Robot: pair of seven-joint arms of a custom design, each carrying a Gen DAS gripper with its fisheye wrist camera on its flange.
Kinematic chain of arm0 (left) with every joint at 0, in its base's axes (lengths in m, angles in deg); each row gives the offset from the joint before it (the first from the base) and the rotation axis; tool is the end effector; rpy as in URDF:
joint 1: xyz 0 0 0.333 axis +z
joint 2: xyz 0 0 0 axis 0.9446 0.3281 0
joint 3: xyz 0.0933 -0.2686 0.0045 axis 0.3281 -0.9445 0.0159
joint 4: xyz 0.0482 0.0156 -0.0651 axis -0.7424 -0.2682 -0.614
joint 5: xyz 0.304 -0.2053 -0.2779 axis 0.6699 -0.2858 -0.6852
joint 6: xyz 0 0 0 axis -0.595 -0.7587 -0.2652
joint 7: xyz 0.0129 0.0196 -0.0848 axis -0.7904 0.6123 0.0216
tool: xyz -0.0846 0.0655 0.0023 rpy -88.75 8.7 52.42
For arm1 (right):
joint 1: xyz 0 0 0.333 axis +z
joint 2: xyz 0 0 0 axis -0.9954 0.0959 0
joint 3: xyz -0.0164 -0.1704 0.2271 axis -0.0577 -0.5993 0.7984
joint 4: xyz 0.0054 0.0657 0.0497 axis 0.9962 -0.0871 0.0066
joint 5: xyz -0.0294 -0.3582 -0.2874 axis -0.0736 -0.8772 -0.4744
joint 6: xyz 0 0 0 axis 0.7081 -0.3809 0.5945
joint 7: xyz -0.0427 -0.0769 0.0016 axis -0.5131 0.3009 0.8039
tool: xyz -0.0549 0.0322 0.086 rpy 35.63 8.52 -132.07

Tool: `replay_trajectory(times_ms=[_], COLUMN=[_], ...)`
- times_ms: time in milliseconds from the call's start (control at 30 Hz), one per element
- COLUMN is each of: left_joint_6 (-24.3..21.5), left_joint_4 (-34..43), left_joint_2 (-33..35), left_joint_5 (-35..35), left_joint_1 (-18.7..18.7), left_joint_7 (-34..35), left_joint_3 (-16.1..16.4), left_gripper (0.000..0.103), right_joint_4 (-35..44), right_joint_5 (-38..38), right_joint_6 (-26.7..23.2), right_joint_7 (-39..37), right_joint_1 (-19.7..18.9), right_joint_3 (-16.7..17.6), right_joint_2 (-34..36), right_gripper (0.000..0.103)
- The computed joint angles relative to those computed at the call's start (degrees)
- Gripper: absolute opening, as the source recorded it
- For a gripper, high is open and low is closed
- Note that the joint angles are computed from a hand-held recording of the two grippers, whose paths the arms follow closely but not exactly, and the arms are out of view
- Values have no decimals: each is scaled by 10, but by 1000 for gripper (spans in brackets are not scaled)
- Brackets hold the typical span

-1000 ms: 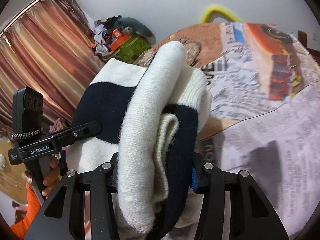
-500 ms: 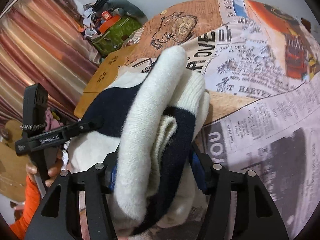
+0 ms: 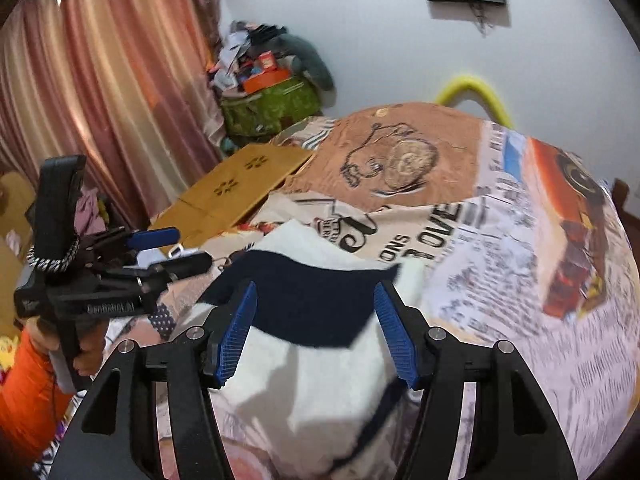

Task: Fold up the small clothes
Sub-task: 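Release the folded sweater and lift both grippers away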

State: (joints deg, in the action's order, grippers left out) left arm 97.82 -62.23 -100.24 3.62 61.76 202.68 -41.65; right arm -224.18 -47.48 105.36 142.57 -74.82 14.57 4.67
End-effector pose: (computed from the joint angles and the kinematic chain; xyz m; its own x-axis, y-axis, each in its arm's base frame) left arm 0.5898 -0.1340 0.4804 -0.6449 -0.7623 0.0545 -0.6231 0.4831 -0.6150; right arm 0.4610 0.2245 0.5176 -0.0070 -0.9720 -0.2347 -0.6931 0.1740 -0.6996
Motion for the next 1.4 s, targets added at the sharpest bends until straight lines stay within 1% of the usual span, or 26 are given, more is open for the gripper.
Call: replay_trajectory(times_ms=[33, 100, 133, 167, 200, 233, 300, 333, 400, 467, 533, 633, 700, 800, 933, 1100, 1233, 1400], left_joint_6=[-9, -9, -2, 10, 26, 56, 72, 71, 54, 43, 50, 78, 83, 75, 74, 76, 78, 92], left_joint_4=[-1, -13, -23, -38, -52, -74, -92, -94, -91, -93, -105, -139, -151, -163, -184, -207, -229, -262], left_joint_2=[7, 13, 14, 10, 4, -5, -17, -18, -19, -26, -39, -77, -95, -127, -187, -277, -369, -473], left_joint_5=[15, 52, 58, 54, 48, 32, 14, 11, 8, 8, 12, 31, 42, 49, 41, 11, -16, -19], left_joint_1=[1, 5, 3, 0, -3, -10, -18, -21, -20, -18, -19, -25, -31, -38, -53, -87, -116, -148], left_joint_7=[-6, -20, -14, -1, 10, 34, 52, 52, 41, 33, 35, 34, 24, 5, -10, -5, 0, 10], left_joint_3=[-3, -13, -15, -14, -14, -11, -4, 0, 6, 8, 8, 10, 17, 32, 58, 105, 143, 171], left_gripper=[76, 76, 76, 79, 81, 82, 82, 82, 82, 82, 82, 82, 82, 82, 82, 82, 82, 82], right_joint_4=[5, 8, 6, 2, -8, -16, -33, -39, -48, -62, -71, -77, -81, -98, -113, -117, -103, -84], right_joint_5=[5, 4, -5, -12, -18, -26, -45, -49, -51, -42, -39, -39, -42, -27, -28, -48, -69, -95], right_joint_6=[-5, -23, -36, -47, -48, -45, -43, -46, -54, -55, -60, -73, -91, -102, -111, -109, -103, -87], right_joint_7=[-8, -15, -11, -9, -10, -8, 2, 6, 13, 18, 25, 35, 43, 55, 78, 114, 136, 162], right_joint_1=[6, 11, 8, 9, 12, 12, 10, 11, 15, 24, 25, 26, 26, 40, 37, 25, 10, -10], right_joint_3=[-5, -5, 0, 1, 1, 2, 12, 15, 17, 11, 14, 22, 29, 21, 35, 67, 97, 141], right_joint_2=[14, 37, 42, 42, 39, 33, 13, 3, -14, -32, -47, -66, -83, -117, -172, -249, -296, -348], right_gripper=[56, 55, 55, 53, 52, 52, 52, 52, 52, 52, 52, 54, 55, 55, 55, 55, 55, 56])
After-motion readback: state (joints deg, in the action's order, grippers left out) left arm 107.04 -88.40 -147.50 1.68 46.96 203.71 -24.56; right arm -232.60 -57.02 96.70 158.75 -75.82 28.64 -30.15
